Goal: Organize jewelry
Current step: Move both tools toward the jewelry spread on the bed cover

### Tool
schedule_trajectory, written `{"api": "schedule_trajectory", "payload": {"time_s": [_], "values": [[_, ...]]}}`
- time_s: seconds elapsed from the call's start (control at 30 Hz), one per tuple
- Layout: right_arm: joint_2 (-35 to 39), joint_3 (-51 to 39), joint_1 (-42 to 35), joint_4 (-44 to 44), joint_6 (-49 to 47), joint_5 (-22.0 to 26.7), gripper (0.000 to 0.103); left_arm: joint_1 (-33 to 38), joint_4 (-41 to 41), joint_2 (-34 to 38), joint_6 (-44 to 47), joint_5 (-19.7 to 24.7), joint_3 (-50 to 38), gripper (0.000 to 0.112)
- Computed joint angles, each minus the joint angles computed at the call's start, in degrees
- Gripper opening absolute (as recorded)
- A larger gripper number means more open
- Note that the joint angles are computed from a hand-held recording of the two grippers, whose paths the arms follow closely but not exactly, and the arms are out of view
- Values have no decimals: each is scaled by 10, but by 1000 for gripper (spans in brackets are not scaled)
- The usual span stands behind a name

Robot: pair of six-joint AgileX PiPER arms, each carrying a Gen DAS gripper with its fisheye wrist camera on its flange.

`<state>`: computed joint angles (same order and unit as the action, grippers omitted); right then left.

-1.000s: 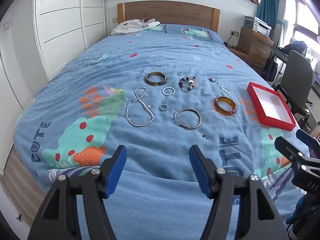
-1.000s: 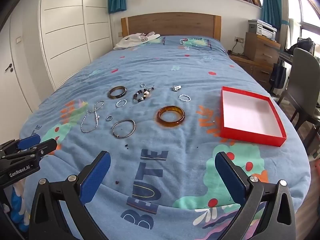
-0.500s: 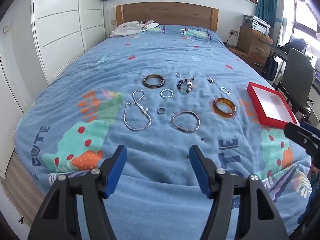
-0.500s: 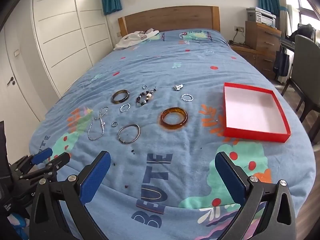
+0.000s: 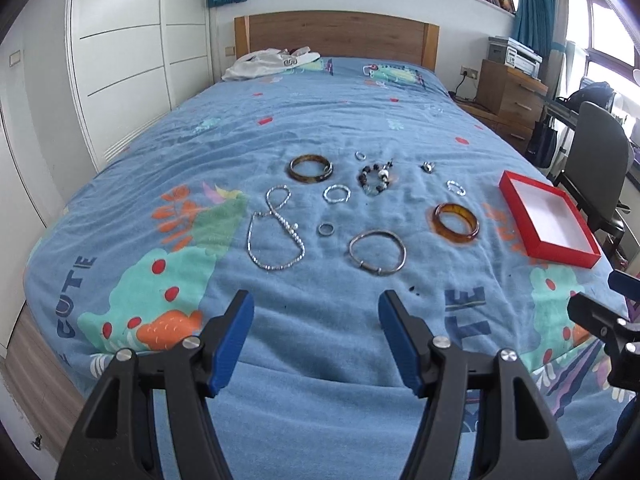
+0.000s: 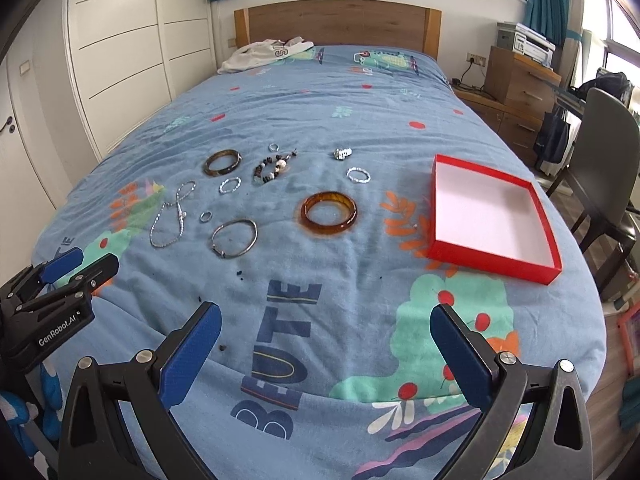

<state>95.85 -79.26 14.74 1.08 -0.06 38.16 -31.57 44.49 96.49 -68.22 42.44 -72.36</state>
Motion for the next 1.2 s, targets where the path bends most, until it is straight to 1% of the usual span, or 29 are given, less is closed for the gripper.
{"api": "schedule_trajectory", "payload": {"time_s": [0.03,0.1,0.27,0.37,0.53,0.77,0.83,1.03,1.2], "values": [[1,4,0,2,-1,-3,102,4,-11,-1,10,-6,4,63],[5,12,3,-3,2,-10,102,8,-13,-6,2,-19,18,63],[8,25,1,20,-18,-33,102,14,-29,-8,13,-32,27,63],[16,32,-7,47,-42,-43,102,6,-25,-1,15,-16,19,63],[26,49,-18,93,-81,-64,102,2,-28,3,19,-5,16,63],[35,72,-15,110,-98,-94,102,18,-47,12,30,-7,19,63],[39,74,-14,127,-114,-102,102,21,-49,15,31,-6,17,63],[45,72,-14,142,-130,-104,102,16,-47,28,37,5,5,63],[53,67,-19,140,-124,-99,102,21,-72,37,63,5,-10,63]]}}
